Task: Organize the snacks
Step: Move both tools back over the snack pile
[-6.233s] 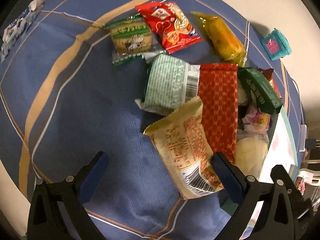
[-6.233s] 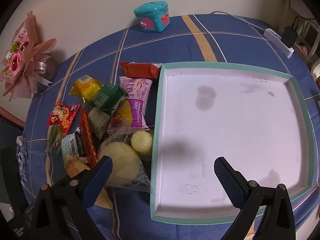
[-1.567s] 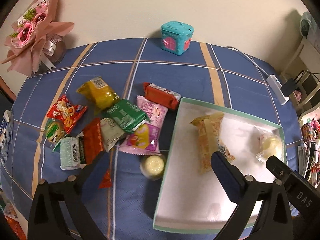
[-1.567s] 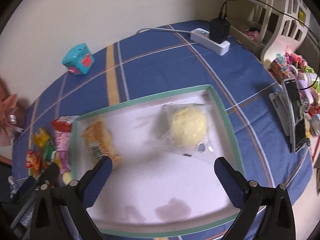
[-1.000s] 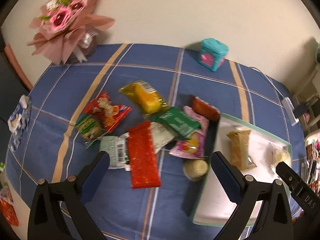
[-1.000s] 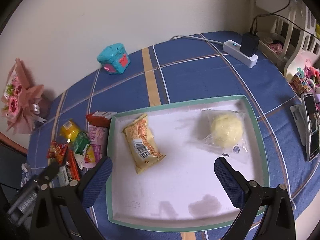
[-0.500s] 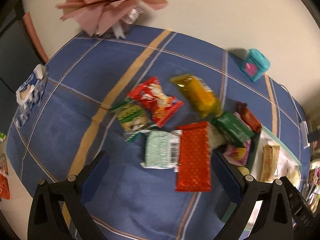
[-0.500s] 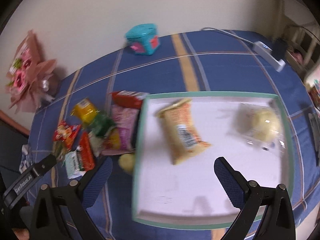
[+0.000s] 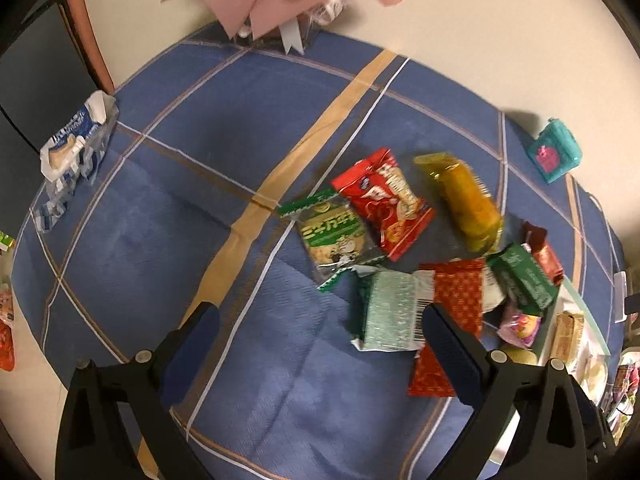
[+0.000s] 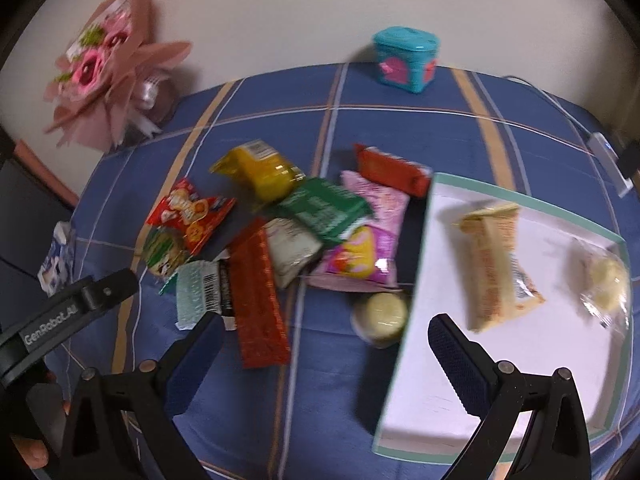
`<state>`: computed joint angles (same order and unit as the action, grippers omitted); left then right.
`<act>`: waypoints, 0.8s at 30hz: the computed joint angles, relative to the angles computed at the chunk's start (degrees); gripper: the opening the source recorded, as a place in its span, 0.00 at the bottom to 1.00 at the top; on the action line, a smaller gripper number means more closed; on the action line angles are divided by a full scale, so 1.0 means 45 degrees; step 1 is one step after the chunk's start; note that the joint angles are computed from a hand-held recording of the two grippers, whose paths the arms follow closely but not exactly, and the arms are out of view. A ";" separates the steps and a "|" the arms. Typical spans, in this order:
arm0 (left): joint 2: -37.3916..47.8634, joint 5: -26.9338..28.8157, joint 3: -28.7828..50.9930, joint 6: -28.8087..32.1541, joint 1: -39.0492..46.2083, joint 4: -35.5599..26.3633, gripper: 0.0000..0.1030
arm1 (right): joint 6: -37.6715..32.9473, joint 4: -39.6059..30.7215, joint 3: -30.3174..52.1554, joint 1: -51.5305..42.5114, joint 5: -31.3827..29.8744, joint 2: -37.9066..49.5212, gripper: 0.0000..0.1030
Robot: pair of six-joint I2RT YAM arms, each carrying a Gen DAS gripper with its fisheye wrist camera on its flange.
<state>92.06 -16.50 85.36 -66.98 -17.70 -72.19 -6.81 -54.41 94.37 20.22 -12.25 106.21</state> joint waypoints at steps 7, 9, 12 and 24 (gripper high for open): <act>-0.0065 0.0798 -0.0957 0.0646 0.0932 0.0844 0.98 | 0.0026 0.0729 -0.0533 0.1185 0.0948 0.0410 1.00; -0.0029 0.0968 -0.1117 0.0788 0.1095 0.1068 0.98 | 0.0039 0.0912 -0.0659 0.1410 0.1234 0.0544 1.00; 0.0050 0.1240 -0.1303 0.1072 0.1316 0.1385 0.98 | 0.0216 0.1110 -0.0713 0.1716 0.1676 0.0852 1.00; 0.1061 0.2243 -0.0837 0.2016 0.1540 0.2404 0.98 | 0.0492 0.1378 -0.0236 0.2070 0.2787 0.1973 1.00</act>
<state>96.83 -6.41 81.59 -57.90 -10.76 -61.37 -4.60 -48.21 93.30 29.54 0.29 115.08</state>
